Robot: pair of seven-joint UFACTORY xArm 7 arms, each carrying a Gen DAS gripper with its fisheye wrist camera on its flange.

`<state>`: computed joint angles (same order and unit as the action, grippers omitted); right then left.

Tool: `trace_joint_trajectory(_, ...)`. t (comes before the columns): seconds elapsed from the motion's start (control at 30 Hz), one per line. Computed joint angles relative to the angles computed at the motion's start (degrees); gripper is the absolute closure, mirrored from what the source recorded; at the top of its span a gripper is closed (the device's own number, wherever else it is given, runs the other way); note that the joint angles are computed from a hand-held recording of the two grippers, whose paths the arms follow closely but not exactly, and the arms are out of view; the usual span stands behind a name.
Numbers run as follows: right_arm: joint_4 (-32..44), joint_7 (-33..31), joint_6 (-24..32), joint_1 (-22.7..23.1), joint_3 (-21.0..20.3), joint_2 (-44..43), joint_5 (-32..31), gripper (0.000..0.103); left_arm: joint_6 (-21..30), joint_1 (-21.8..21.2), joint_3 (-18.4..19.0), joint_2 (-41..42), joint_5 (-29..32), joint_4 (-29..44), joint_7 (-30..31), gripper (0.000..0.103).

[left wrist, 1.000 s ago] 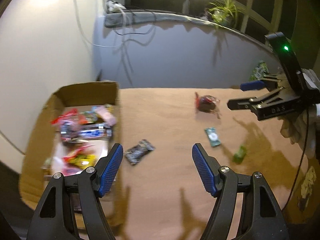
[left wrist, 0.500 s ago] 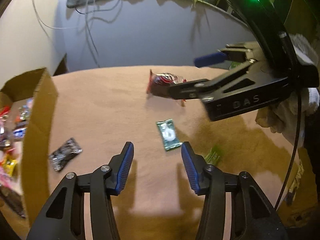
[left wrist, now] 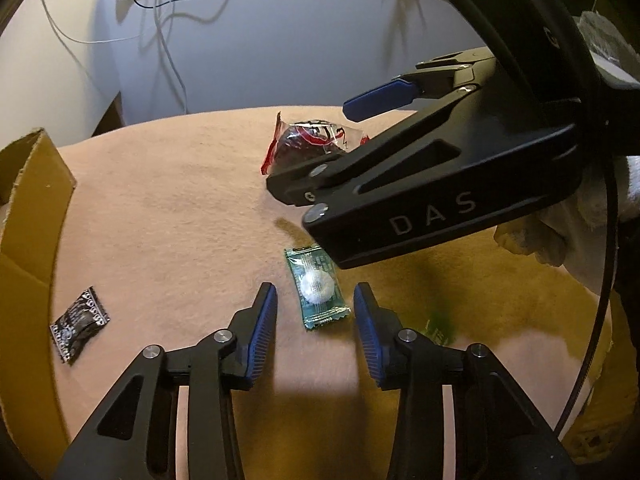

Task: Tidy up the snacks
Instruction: 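Grasp the green mint pack with the left tool while the right tool grasps the red-wrapped pastry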

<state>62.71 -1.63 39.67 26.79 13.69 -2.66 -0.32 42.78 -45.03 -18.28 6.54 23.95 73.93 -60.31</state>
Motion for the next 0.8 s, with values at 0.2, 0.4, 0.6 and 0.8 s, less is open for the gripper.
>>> trace_joint_trajectory(0.2,0.04,-0.26,0.16,-0.08,-0.2,0.86,0.95,0.014,3.63,-1.63,0.29,2.16,4.05,2.87,-0.56,0.08)
trace_joint_trajectory(0.4,-0.19,0.26,1.38,-0.14,-0.3,0.89,2.13,0.037,4.3,-2.89,0.3,1.87,5.91,2.38,-0.89,0.081)
trace_joint_trajectory(0.6,-1.47,0.01,0.96,-0.42,-0.59,-0.02,4.66,0.055,2.58,-2.21,0.21,0.46,5.41,0.42,-0.75,0.082)
trace_joint_trajectory(0.8,-3.83,0.51,-0.23,-0.42,-0.67,-2.79,6.93,0.06,0.57,-0.47,0.0,-1.77,4.38,-2.21,-0.5,0.082)
